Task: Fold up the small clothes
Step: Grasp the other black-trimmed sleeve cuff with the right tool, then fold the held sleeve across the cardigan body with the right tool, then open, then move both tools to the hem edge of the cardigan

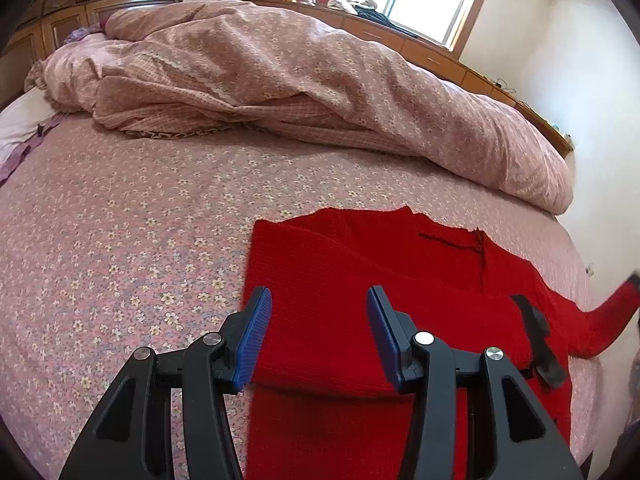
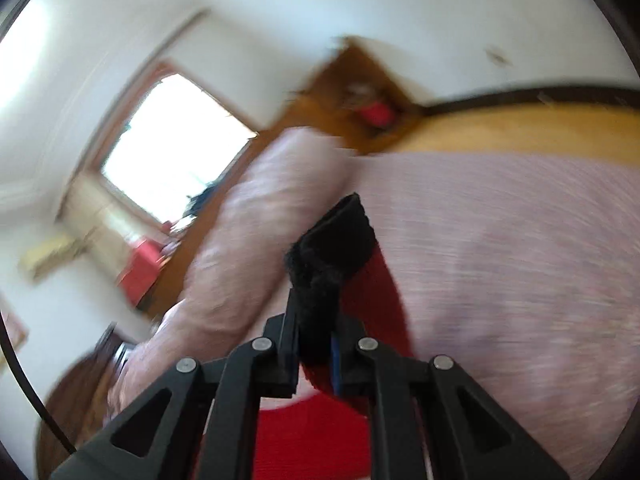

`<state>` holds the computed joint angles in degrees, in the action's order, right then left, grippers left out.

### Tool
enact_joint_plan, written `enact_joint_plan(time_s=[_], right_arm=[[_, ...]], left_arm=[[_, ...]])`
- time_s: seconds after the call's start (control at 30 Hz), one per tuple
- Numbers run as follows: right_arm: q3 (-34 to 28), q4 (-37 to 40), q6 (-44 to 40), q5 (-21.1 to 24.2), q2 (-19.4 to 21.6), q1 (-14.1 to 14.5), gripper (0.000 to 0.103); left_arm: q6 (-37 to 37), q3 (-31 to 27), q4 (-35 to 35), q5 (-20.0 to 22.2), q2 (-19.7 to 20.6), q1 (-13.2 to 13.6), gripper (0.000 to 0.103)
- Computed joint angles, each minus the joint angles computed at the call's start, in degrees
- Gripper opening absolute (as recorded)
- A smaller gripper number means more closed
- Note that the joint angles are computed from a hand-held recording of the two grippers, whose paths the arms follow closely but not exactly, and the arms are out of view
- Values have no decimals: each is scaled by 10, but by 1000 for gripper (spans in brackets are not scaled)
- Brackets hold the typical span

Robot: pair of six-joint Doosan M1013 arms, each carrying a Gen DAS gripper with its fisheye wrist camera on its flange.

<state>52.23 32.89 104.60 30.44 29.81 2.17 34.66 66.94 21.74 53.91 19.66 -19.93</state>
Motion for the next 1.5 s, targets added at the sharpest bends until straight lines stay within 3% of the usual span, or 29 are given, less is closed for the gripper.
enact_joint_plan(time_s=[0.27,0.37,0.47,0.53,0.63,0.7,0.77,0.8,0.83,0.9,1.03,1.17,1.5], right_arm=[[-203,79,-193,78,91,114,12],[-262,18,-234,94,127,171,12],[-297,-83,-236,132,155,224,12],[-308,-110,-243,161,169,244,12],[-256,-158,-243,175,155,273,12],[-257,-174,-237,196,165,284,12],[-264,-178,-242,229,175,289,15],[-264,-169,-249,241,176,289,23],[-274,-155,-258,265,183,287,39],[-307,-119,-265,308,200,283,56],[-245,-71,-285,261,165,269,72],[-204,-61,-277,222,132,249,74],[-85,-130,-215,210,52,196,74]], left_arm=[[15,14,13,8,-10,-1,43],[25,28,24,16,-18,1,43],[-10,49,31,10,-32,7,43],[-15,67,5,-12,-43,17,43],[-9,77,-4,-12,-50,26,43],[-9,78,-12,-11,-50,31,43],[-4,78,-34,-16,-50,38,43],[-5,79,-37,-17,-51,39,43],[-7,78,-38,-18,-50,39,43],[-6,75,-39,-18,-49,39,43],[-2,63,-26,-13,-44,32,43],[10,49,-18,-7,-36,24,43],[58,16,0,16,-11,-2,43]])
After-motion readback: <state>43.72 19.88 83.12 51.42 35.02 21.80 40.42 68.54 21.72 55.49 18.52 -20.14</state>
